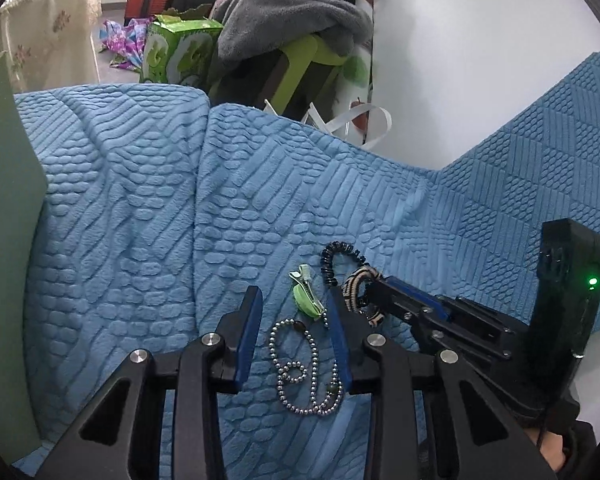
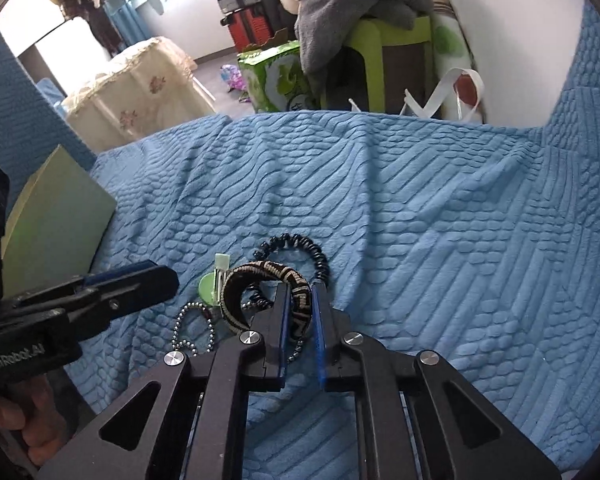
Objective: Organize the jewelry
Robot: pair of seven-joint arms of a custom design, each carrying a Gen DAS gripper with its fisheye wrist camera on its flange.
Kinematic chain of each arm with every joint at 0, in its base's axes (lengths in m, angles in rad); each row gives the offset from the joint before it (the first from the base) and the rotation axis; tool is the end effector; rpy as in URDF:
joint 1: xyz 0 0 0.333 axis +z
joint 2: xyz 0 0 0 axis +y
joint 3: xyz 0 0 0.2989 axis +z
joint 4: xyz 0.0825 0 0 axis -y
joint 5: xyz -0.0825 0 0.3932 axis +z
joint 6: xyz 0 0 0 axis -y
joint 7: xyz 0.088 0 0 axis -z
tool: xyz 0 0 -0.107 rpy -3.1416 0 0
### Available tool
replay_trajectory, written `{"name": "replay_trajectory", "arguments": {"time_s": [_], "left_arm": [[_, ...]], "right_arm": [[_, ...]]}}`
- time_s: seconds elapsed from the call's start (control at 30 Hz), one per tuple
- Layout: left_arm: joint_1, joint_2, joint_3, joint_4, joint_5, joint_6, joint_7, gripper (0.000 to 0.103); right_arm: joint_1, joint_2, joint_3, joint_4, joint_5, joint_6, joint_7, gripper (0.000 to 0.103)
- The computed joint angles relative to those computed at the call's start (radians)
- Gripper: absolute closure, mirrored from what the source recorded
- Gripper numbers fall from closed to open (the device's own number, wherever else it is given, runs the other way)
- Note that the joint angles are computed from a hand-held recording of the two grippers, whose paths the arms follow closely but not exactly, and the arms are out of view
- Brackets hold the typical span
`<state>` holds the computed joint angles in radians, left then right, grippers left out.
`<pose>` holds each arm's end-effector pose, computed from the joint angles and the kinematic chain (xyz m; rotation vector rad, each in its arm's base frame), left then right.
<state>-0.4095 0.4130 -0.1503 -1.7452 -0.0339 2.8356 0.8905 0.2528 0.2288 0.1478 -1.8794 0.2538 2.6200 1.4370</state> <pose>0.6040 -0.3614 0.3989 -2.2478 1.8699 -1.0408 0.6091 0.2456 0.4255 -2.1212 1.5087 -0.1873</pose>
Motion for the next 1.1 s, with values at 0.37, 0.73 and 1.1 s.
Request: {"name": "replay_trajectory", "arguments": {"time_s": [0.37,0.73,1.1], "left_arm": [[-0.037,0.084,0.019,0.129,0.050,-0.105,0.026,0.071],[-0.081,0.172,0.043,0.286,0.176,-0.250,0.055,0.071],[-0.087,0.153,0.042,0.261,0.201,-0.263,0.042,0.082]], "right_arm": [[-0.003,-0.022,-0.023,-0.017,-0.039,0.034,0.092,0.095],[0.010,-0.068,-0.036,-0.064,-0.097,0.044,0.182,0.095],[0.008,-0.077,-0.049,-0.060,-0.166,0.031,0.250,0.095]]}}
